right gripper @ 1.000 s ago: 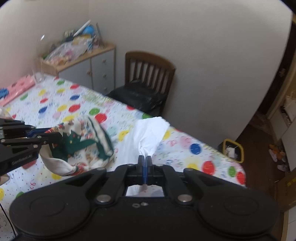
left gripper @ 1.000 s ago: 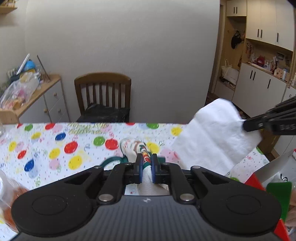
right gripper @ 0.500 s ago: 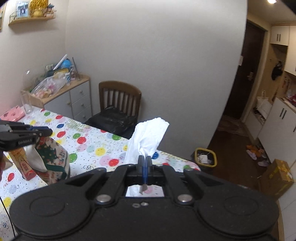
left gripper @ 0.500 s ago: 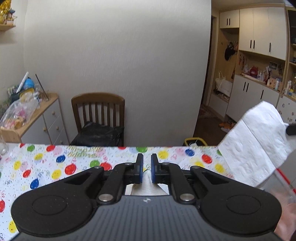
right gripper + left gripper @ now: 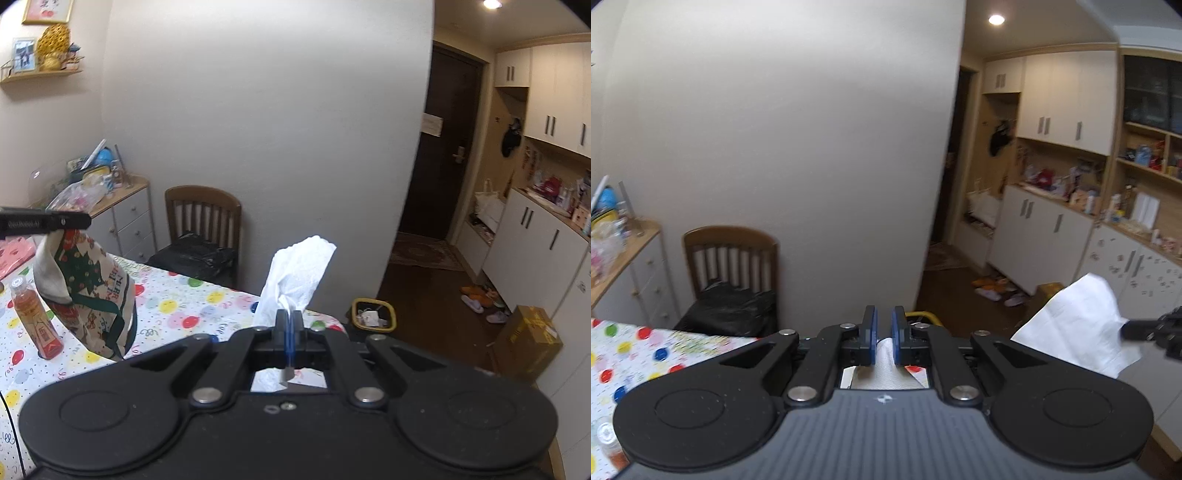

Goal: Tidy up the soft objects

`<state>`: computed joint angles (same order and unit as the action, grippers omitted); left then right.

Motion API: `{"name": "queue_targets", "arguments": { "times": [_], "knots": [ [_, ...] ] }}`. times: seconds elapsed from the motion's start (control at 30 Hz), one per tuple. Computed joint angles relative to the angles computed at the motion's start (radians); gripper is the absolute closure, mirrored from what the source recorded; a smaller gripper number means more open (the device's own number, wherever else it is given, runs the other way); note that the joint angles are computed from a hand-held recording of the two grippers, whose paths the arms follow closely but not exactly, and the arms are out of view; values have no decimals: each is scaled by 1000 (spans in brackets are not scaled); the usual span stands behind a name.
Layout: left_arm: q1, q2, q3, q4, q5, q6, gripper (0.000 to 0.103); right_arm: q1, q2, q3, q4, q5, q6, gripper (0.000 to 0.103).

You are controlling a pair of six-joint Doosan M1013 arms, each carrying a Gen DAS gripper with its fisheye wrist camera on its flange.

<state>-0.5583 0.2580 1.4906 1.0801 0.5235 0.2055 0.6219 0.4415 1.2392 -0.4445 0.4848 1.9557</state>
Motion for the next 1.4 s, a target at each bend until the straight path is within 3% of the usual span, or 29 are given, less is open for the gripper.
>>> {"name": "queue_targets", "arguments": {
  "times": [0.33,0.57,0.7,0.93,1.07,1.3,1.4],
  "knots": [
    [-43,45,-80,-99,-101,100,95,-34,-74,121,-58,-32,107,103],
    [-56,93,-140,-378,-128,349,95,-50,-86,155,72,12,6,103],
    [-59,118,-147,-463,-129,410,95,-59,-77,162,162,42,-58,103],
    [-58,143,-132,-505,-133,395,95,-66,-52,157,282,88,-121,103],
    [-63,149,-114,-403,-127,300,95,-73,-37,157,336,103,-138,103],
    [-61,173,-117,-414,-89,309,95,-72,5,136,360,157,-146,103],
    [-55,184,-122,-476,-64,355,95,-74,22,125,373,174,-143,103]
  ]
}}
